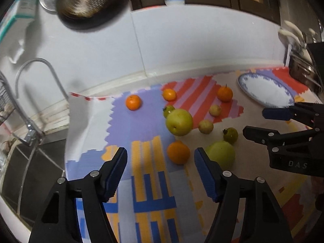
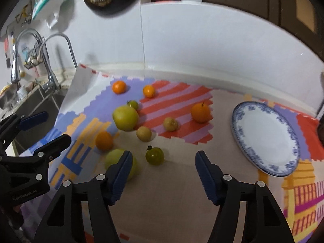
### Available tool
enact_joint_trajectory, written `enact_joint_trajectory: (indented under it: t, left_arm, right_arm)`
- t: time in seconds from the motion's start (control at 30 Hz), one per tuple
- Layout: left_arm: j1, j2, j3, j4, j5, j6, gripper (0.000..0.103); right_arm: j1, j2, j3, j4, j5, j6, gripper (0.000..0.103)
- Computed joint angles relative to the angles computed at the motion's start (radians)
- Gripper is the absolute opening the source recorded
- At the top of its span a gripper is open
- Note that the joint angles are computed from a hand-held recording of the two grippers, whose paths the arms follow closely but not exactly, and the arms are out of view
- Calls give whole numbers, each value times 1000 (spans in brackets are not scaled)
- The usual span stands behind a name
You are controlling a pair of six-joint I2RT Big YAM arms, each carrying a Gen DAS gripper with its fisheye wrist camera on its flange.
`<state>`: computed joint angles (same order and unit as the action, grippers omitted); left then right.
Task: Organize fruits
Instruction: 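Grasp the orange with the left tool while the right tool grasps the small green tomato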
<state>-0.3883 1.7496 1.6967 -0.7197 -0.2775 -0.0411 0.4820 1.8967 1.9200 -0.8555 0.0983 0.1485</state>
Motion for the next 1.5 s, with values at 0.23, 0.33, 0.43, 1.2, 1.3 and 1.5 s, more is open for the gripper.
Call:
enact_joint_trajectory:
  t: [0.23, 0.33, 0.43, 1.2, 1.3, 1.5]
  left_arm:
    - [18, 77, 66, -37, 73, 28, 63]
    - [25, 102, 88, -51, 100, 35, 60]
    - [32, 123, 105, -61, 122, 33, 58]
    - [50, 174, 161, -101, 239, -11, 36]
    - [47, 163, 155, -88, 224, -12, 36]
    - [38, 134, 147, -64, 213, -22, 36]
  right_arm:
    - [-19, 82, 90, -78, -76, -46, 54]
    - [-26, 120, 139, -121, -114, -60, 48]
    - [-28, 142, 165, -138, -120, -74, 47]
    - [-32, 185, 217, -162, -170, -63, 30]
    - [-33, 176, 209, -151, -165, -55, 30]
    - [-33, 136, 171, -108, -158, -31, 30]
